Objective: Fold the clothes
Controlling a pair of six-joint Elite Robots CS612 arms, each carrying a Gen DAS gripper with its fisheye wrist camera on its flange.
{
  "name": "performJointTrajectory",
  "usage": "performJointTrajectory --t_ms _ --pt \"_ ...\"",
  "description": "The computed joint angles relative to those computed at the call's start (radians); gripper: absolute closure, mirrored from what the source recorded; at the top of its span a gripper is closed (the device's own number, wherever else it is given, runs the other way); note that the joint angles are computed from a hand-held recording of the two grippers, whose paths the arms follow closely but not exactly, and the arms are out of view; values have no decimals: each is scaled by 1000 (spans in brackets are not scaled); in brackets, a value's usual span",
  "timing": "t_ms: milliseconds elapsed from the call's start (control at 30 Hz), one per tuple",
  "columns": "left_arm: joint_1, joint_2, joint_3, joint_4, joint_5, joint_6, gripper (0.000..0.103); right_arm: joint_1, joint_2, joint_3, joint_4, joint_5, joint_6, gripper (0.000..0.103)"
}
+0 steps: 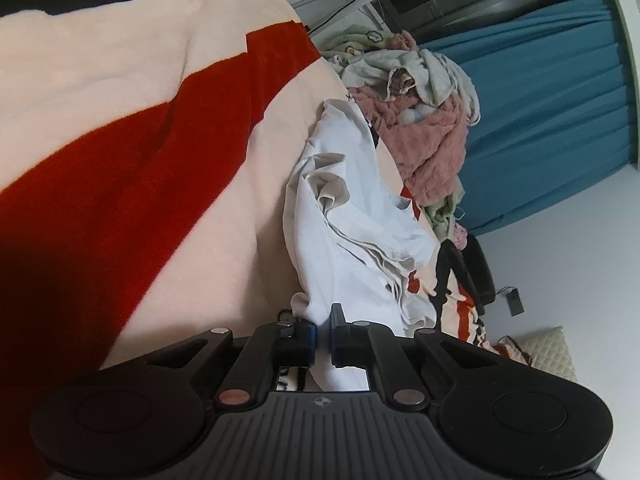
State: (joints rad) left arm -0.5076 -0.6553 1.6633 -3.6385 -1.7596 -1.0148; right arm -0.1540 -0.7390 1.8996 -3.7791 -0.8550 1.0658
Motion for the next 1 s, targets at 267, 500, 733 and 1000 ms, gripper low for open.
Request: performJointTrajectory --t_ms 267,500,733,1000 --pt "0 5 -2 -31 4 -23 97 1 6 30 -22 -213 182 53" --pt "-8 -11 12 -40 25 27 98 16 -14 41 -9 -321 67 89" --pt "-13 -59 90 -133 33 75 99 28 -59 95 -142 -365 -81 93" --pt "-34 -166 270 -279 32 86 99 57 -103 237 -374 -420 -112 93"
